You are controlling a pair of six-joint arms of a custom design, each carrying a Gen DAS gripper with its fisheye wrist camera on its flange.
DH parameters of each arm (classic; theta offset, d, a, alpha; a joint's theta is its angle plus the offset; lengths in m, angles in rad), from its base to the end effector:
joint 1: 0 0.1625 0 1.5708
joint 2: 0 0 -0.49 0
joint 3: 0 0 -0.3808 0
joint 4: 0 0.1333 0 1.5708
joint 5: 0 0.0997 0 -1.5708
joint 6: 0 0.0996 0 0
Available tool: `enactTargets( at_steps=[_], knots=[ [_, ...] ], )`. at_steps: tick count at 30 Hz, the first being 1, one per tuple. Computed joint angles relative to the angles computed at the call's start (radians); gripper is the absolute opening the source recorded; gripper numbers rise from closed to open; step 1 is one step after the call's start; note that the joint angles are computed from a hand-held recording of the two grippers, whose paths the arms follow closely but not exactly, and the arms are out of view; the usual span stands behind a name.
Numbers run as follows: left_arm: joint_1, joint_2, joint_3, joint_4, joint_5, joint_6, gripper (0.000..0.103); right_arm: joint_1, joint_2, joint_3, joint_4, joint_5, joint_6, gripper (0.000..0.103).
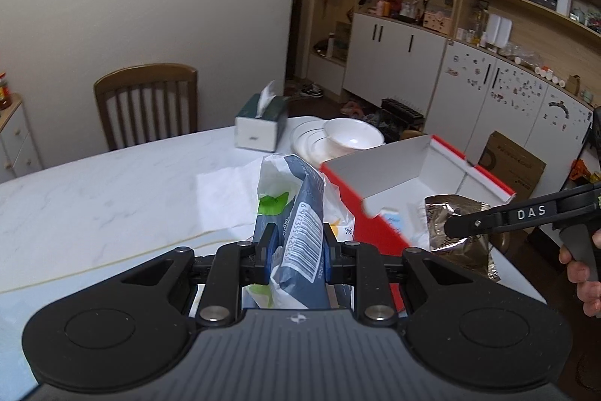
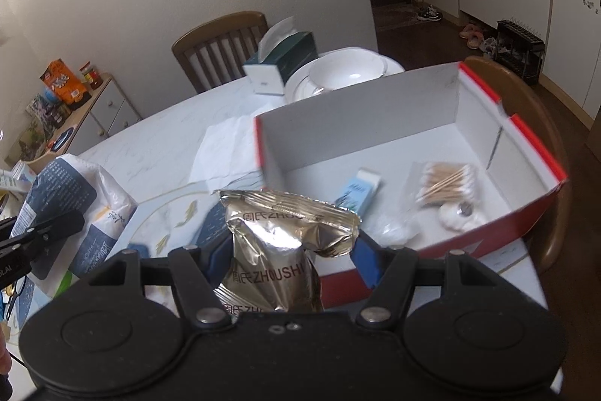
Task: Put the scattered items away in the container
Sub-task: 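Carry the wipe pack and gold foil bag over the red box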
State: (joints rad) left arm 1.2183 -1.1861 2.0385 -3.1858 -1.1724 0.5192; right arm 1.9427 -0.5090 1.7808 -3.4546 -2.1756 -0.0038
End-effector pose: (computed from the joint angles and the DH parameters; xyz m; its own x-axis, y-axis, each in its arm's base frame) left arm -0.0354 -0.5943 0.3325 -0.7075 0.3946 -0.5863 0.6918 0.5561 -0.4606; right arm 0.3144 -0.5952 0.0276 -0.8839 0.0025 0.4676 -0.3008 0.7626 -0.5727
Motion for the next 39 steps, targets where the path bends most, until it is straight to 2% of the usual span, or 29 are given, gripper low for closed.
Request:
enactTargets(
  at_steps=[10,18,30,35,39],
  knots=[
    [-0.067,0.106,-0.015,-0.035,0.000,-0.018,0.022,-0.061,-0.069,0.038,-0.035,0.022,-0.084,0.065],
    [-0.104,0.184,-0.043,-0.042,0.002,-0.025,0.022,-0.104,-0.101,0.024,-0.019,0.046,-0.130,0.065],
    [-0.122,0.286,-0.133,-0.015,0.024,-0.017,0.022,-0.146,-0.088,-0.068,0.044,0.076,-0.200,0.065],
    [-0.122,0.331,-0.179,0.004,0.047,0.014,0.022,-0.159,-0.066,-0.124,0.051,0.048,-0.265,0.065],
    [-0.118,0.366,-0.212,0.031,0.069,0.032,0.022,-0.175,-0.051,-0.169,0.091,0.029,-0.281,0.065]
  ],
)
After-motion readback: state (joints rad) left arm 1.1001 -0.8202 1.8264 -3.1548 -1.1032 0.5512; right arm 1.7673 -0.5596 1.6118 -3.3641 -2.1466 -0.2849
